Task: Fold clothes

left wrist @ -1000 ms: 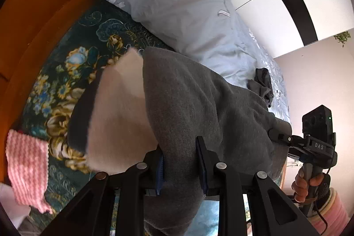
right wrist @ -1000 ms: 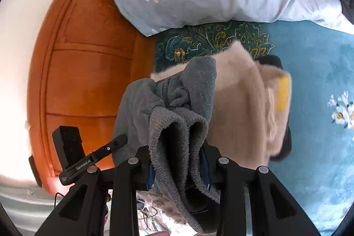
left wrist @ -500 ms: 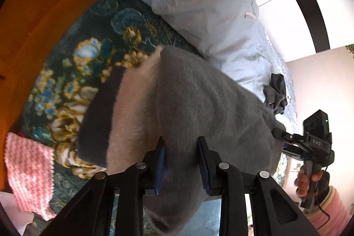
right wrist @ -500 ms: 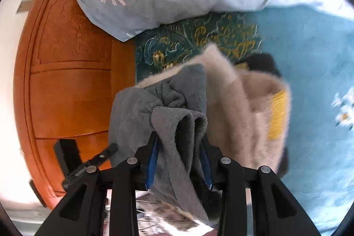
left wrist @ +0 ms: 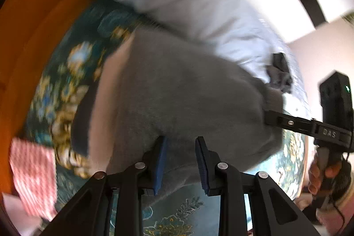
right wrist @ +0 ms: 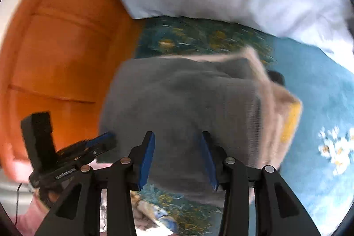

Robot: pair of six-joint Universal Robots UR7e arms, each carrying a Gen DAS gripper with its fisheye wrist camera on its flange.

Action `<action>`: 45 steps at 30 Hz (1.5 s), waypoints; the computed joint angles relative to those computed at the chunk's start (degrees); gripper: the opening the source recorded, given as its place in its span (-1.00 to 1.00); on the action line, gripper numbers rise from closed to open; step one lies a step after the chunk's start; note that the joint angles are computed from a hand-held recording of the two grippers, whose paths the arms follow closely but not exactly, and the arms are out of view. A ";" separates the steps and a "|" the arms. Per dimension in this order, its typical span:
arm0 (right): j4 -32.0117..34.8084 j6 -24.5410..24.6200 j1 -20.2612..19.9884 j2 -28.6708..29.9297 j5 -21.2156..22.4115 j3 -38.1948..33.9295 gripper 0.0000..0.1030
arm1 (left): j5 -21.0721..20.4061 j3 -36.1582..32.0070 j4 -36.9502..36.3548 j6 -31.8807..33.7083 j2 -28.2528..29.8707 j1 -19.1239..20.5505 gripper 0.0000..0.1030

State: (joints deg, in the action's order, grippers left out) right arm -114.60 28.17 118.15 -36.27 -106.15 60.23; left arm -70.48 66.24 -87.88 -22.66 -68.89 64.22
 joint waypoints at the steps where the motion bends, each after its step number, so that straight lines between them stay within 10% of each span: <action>1: 0.47 1.45 -0.27 0.11 -1.00 0.47 -0.17 | 0.24 0.44 -0.18 -0.62 -0.16 0.02 -0.42; 8: 1.14 -2.13 2.87 0.20 -2.73 -1.35 -0.11 | 3.90 4.57 -5.31 0.13 -3.65 -3.33 -0.41; 21: -1.22 0.25 8.03 -5.41 -12.52 9.11 0.34 | 10.11 15.34 -9.90 0.07 -11.02 -9.46 0.27; 27: -4.86 0.02 9.18 -7.81 -16.22 14.23 0.81 | 13.33 18.27 -11.27 0.56 -12.62 -11.32 0.51; 37: -2.67 -2.34 9.93 -9.66 -19.27 17.80 1.00 | 17.40 22.01 -7.09 -10.14 -14.78 -14.67 1.00; 45: -7.49 -11.78 9.44 -11.12 -21.92 21.77 1.00 | 27.86 24.67 1.45 -22.99 -15.54 -18.41 1.00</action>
